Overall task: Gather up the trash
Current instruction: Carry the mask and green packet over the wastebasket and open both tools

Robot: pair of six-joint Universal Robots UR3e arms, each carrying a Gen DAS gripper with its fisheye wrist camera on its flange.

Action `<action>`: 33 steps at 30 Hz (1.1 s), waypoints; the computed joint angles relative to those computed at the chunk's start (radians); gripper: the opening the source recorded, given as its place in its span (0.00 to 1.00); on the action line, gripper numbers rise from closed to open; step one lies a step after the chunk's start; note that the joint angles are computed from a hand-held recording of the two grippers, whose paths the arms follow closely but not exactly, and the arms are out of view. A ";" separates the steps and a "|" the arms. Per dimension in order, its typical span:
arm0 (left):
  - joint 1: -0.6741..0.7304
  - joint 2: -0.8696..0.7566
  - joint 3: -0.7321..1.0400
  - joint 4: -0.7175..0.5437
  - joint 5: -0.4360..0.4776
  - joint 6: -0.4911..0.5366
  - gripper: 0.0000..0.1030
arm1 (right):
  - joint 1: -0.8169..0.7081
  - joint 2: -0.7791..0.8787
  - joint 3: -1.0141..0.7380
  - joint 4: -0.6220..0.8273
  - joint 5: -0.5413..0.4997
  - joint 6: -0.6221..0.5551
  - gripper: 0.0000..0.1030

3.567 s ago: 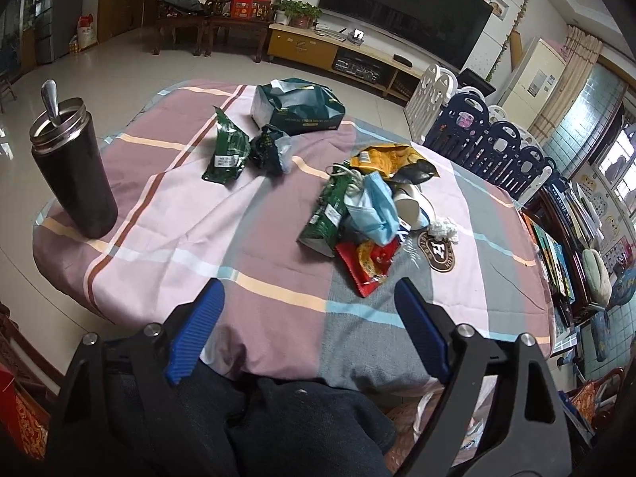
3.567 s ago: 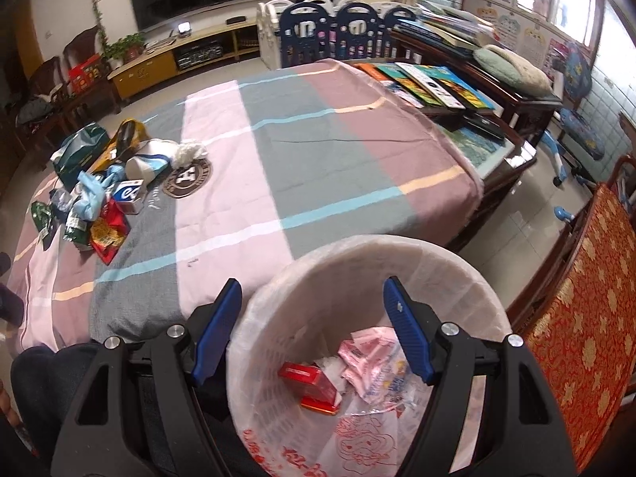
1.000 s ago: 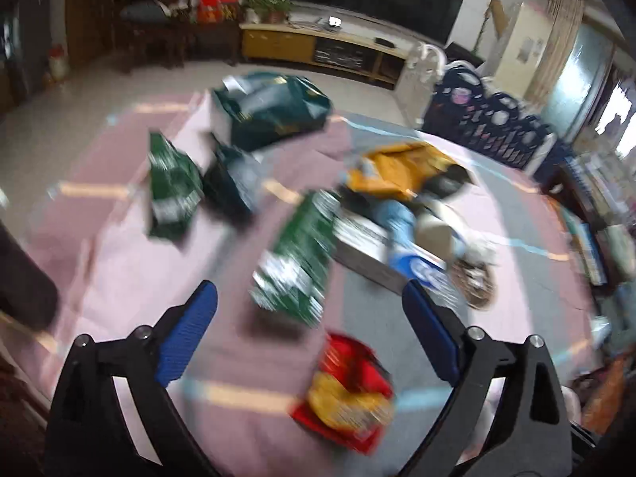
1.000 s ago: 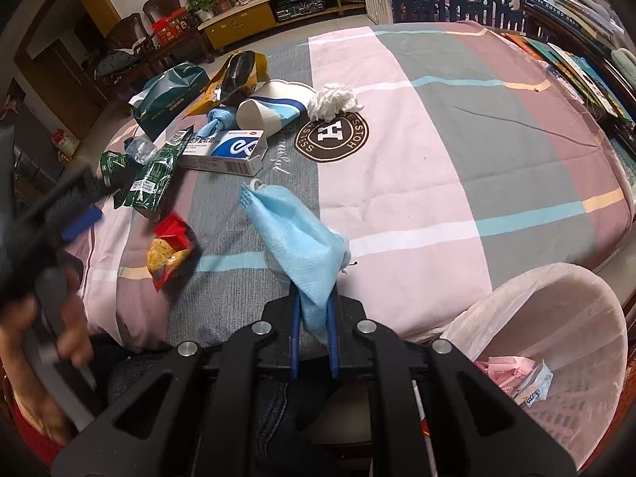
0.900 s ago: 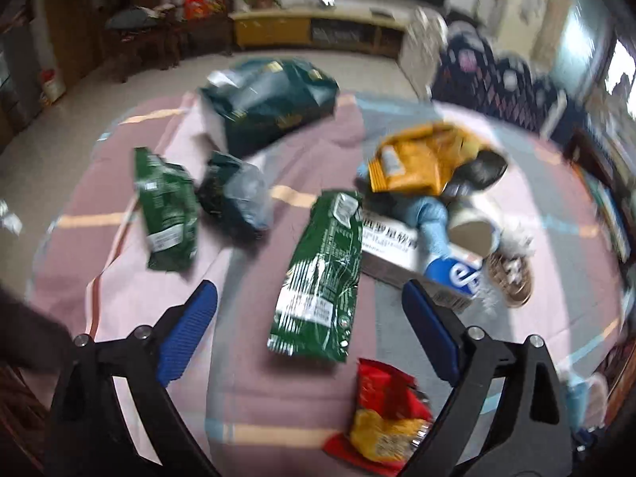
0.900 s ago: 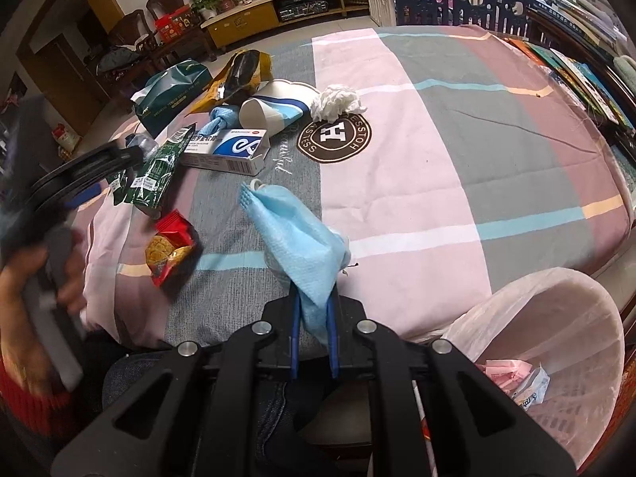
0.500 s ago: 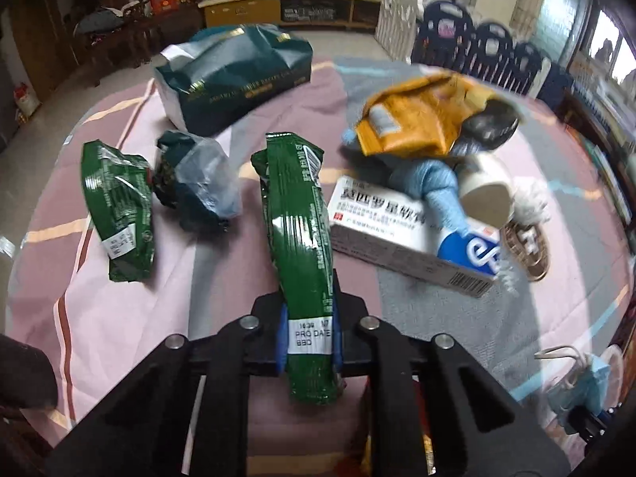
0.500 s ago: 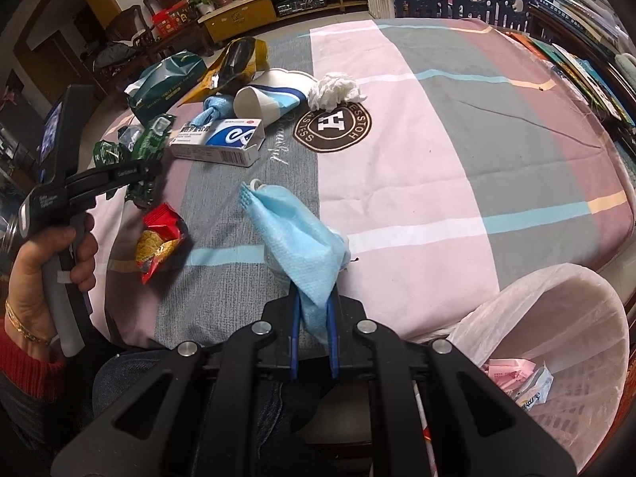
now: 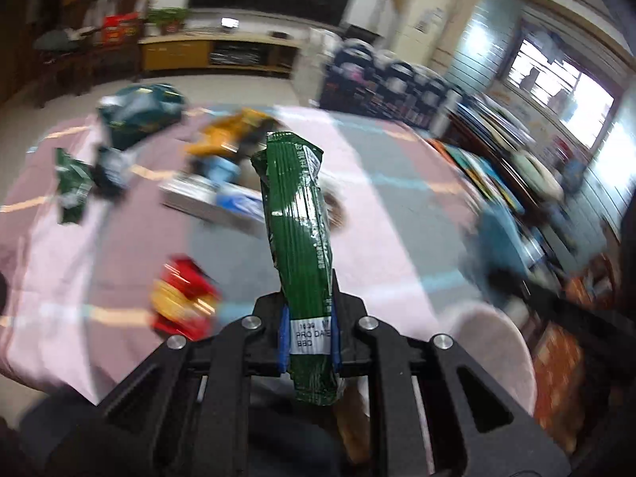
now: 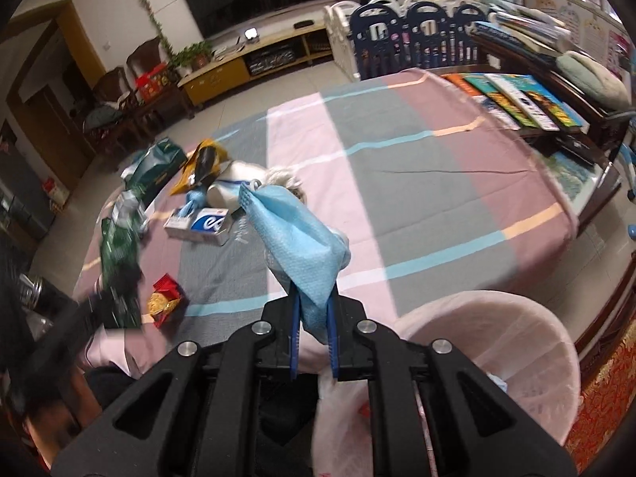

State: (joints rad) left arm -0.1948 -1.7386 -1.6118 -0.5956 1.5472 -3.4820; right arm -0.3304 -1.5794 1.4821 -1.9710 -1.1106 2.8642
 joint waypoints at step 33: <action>-0.463 -0.516 0.673 -0.377 0.038 0.269 0.22 | -0.577 -0.223 0.141 0.148 -0.110 -0.122 0.65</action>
